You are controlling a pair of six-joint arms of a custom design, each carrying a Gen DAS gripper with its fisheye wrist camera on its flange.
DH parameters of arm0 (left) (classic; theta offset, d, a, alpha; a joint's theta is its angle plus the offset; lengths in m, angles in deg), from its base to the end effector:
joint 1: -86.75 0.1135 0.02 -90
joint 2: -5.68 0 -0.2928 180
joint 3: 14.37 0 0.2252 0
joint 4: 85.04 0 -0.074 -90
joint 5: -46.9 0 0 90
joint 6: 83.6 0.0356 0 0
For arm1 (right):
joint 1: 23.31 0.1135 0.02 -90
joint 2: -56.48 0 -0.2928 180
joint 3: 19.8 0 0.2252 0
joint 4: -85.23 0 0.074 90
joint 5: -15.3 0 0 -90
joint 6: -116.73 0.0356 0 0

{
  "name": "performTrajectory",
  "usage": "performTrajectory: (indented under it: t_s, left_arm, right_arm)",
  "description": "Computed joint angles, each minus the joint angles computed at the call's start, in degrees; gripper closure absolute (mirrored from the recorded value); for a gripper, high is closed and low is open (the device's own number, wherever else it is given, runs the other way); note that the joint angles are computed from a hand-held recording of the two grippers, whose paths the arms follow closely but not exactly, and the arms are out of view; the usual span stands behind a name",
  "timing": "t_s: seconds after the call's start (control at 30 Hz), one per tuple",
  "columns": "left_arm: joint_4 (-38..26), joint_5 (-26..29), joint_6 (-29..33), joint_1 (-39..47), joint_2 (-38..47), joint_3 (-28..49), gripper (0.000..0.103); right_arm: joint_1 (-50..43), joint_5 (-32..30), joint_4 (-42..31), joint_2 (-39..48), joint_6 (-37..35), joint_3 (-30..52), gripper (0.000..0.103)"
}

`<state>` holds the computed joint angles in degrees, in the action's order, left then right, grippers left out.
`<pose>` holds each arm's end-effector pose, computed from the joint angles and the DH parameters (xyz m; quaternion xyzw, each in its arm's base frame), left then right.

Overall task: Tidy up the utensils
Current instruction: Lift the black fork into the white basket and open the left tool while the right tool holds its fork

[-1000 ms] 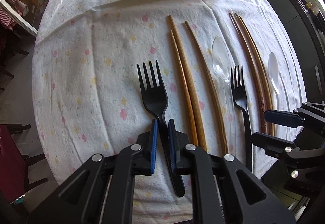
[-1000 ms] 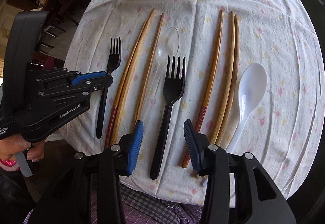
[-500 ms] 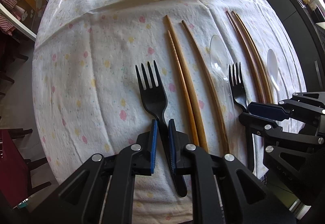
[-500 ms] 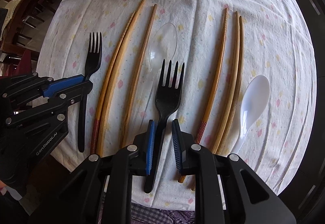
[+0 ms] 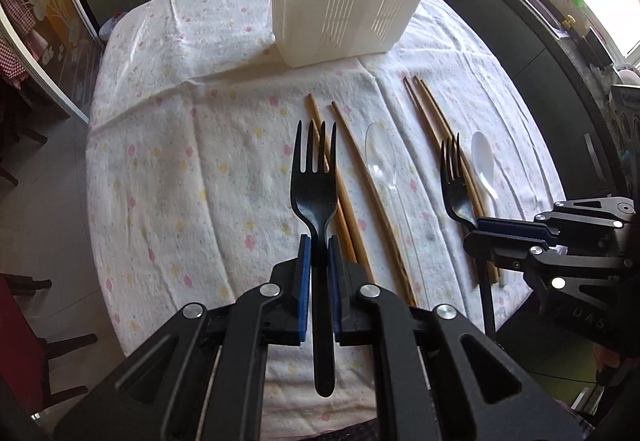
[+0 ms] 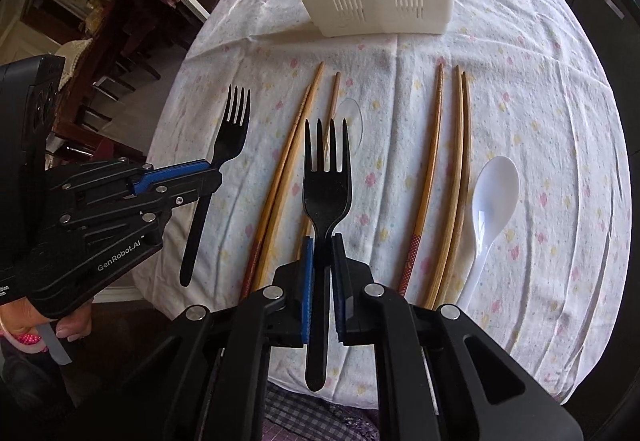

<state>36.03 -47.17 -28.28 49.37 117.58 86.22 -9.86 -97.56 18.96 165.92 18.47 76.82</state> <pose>0.3091 -0.2330 0.2379 0.0171 0.9844 -0.0726 0.1593 0.3442 0.0965 0.2348 -0.2023 0.9547 0.2013 0.0842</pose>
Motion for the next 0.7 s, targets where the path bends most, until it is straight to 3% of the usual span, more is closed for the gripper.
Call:
performTrajectory:
  t_s: [0.13,0.3,0.43,0.47,0.57,0.7]
  left_arm:
    - [0.17,-1.66,1.25,-0.24,-4.98,2.52,0.095]
    - [3.98,-11.86,5.36,-1.07,-6.88,12.58,0.095]
    - [16.39,-18.93,11.81,0.04,-3.59,18.77,0.095]
    - [20.41,-20.16,12.89,0.41,-2.78,18.82,0.095]
    - [33.06,-21.27,14.53,2.25,0.11,17.11,0.095]
    - [41.4,-23.76,15.35,3.75,6.19,18.21,0.095]
  right_arm:
    - [-4.09,-5.83,-1.37,-3.96,-1.24,0.52,0.093]
    - [-7.41,-11.17,0.88,-7.79,-1.36,-2.58,0.093]
    - [-10.07,-15.21,1.61,-8.88,-3.06,-4.79,0.093]
    - [-14.03,-16.13,-2.51,-9.65,-7.01,-3.95,0.093]
    - [-17.55,-18.88,-3.5,-9.6,-9.35,-4.04,0.093]
    - [-20.51,-21.42,-4.41,-9.5,-10.92,-3.3,0.093]
